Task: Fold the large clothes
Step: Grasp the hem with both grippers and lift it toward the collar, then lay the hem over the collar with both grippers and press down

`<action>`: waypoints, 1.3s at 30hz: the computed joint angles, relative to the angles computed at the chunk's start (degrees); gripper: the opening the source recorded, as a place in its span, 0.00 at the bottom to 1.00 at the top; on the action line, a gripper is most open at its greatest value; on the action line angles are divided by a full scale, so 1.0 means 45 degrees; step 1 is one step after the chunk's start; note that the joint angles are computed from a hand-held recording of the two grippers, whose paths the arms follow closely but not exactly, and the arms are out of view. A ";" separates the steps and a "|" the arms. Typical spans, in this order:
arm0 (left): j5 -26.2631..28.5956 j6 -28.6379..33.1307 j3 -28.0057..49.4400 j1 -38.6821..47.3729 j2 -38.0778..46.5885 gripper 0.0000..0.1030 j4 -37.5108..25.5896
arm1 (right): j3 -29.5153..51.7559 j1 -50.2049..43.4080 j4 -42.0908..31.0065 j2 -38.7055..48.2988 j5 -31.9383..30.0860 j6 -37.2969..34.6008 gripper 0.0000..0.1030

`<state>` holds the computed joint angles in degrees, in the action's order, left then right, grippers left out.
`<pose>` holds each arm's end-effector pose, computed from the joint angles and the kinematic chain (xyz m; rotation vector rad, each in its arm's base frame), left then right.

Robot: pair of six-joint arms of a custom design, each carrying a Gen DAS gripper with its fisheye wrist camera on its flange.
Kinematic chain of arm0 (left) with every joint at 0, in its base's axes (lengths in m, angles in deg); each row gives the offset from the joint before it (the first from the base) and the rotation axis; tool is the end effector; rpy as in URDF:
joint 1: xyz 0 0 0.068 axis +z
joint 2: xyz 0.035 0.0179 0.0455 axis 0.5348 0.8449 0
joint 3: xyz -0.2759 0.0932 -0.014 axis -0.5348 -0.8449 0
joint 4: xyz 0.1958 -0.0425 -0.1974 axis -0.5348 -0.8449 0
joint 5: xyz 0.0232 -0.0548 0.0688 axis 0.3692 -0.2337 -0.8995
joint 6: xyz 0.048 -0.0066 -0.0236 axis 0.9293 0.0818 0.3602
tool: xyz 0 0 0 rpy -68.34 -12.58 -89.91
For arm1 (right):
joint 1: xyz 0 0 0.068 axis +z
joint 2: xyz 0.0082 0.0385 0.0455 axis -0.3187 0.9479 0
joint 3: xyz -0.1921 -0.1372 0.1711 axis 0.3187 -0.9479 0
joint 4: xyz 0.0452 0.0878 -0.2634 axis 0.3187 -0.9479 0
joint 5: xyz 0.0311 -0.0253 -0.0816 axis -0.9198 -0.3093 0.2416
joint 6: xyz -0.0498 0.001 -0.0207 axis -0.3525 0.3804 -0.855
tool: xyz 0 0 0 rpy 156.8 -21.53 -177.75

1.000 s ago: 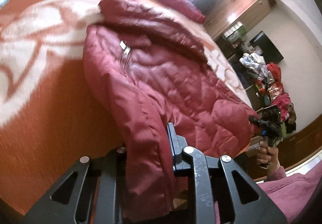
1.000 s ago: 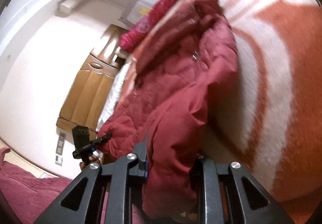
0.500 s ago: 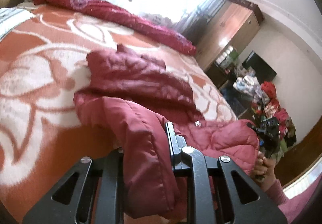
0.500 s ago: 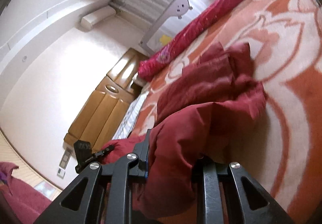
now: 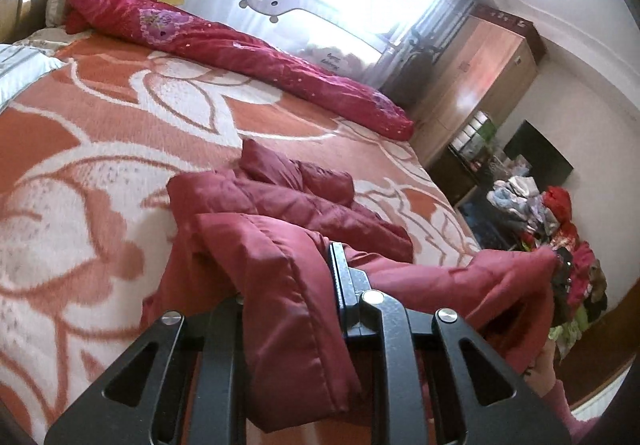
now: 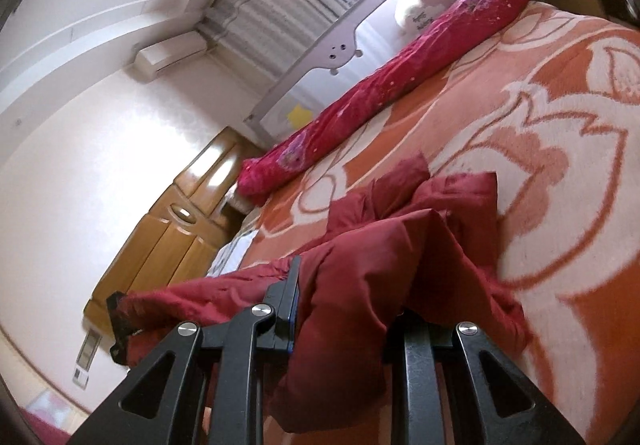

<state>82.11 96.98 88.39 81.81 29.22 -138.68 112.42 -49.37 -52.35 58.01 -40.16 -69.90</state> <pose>0.0787 0.0515 0.2210 -0.4562 2.1365 -0.4869 0.2600 -0.1164 0.2147 -0.2606 2.1653 1.2545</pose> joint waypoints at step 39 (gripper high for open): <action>-0.5461 -0.5725 0.1705 -0.4871 1.0824 0.38 1.0366 | 0.4154 0.6030 1.2988 0.7282 0.6421 1.5559 0.20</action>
<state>57.53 71.21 96.06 59.89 77.93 -92.04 131.12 -22.24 6.09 90.77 -11.26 0.12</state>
